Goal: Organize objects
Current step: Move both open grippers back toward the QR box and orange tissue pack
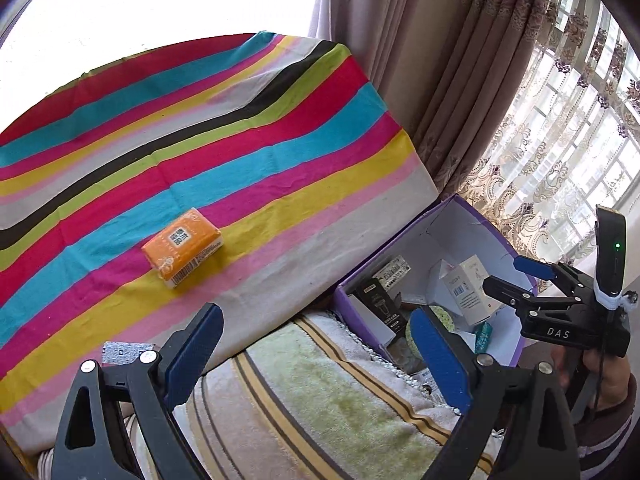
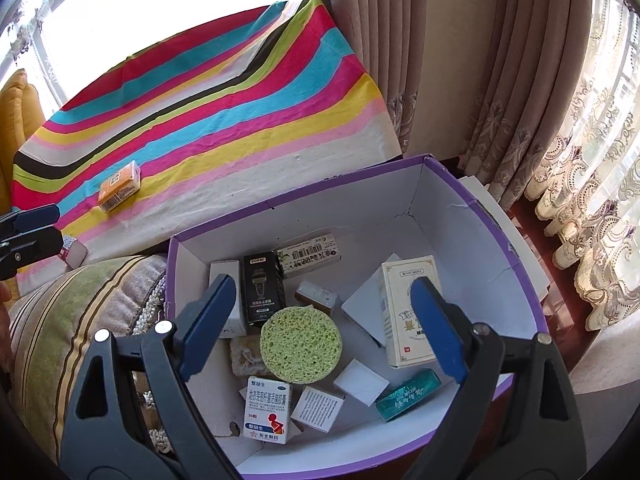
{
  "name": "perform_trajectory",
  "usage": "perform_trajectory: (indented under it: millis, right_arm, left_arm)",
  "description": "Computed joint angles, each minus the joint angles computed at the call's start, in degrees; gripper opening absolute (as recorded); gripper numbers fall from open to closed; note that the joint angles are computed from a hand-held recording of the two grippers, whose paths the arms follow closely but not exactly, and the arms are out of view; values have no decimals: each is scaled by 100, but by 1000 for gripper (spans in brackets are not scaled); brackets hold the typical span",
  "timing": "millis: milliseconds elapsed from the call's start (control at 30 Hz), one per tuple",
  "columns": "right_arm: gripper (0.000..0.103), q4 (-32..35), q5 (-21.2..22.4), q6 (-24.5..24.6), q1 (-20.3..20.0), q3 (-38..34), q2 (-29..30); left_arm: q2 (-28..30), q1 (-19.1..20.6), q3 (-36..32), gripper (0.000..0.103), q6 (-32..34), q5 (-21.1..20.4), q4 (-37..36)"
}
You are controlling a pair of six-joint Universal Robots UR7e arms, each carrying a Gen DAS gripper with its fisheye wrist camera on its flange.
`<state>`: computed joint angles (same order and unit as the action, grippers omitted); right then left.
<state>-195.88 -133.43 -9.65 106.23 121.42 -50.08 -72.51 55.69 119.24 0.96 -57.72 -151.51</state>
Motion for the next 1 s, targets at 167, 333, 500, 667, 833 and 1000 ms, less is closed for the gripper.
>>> perform_trajectory:
  millis: [167,333,500,667,833,1000]
  right_arm:
    - [91,4,51,-159,149,-179,168]
    - [91,150,102,-290,313,-457,340]
    - [91,377,241,-526,490,-762,492]
    - [91,678,339,-819,669,-1130,658]
    - [91,1228,598,-848,799,-1421,698]
    - [91,1409,866,-763,960,-1518,648]
  left_arm:
    - [-271,264,-43,96,-133,263,284]
    - [-444,522,-137,96,-230,561,572]
    - [-499,782,-280,96,-316,700,869]
    - [-428,934,-424,96,-378,739,1203]
    - [-226,1046,-626,96,-427,797,1587]
    - [-58,1192,-782,93,-451,772,1734]
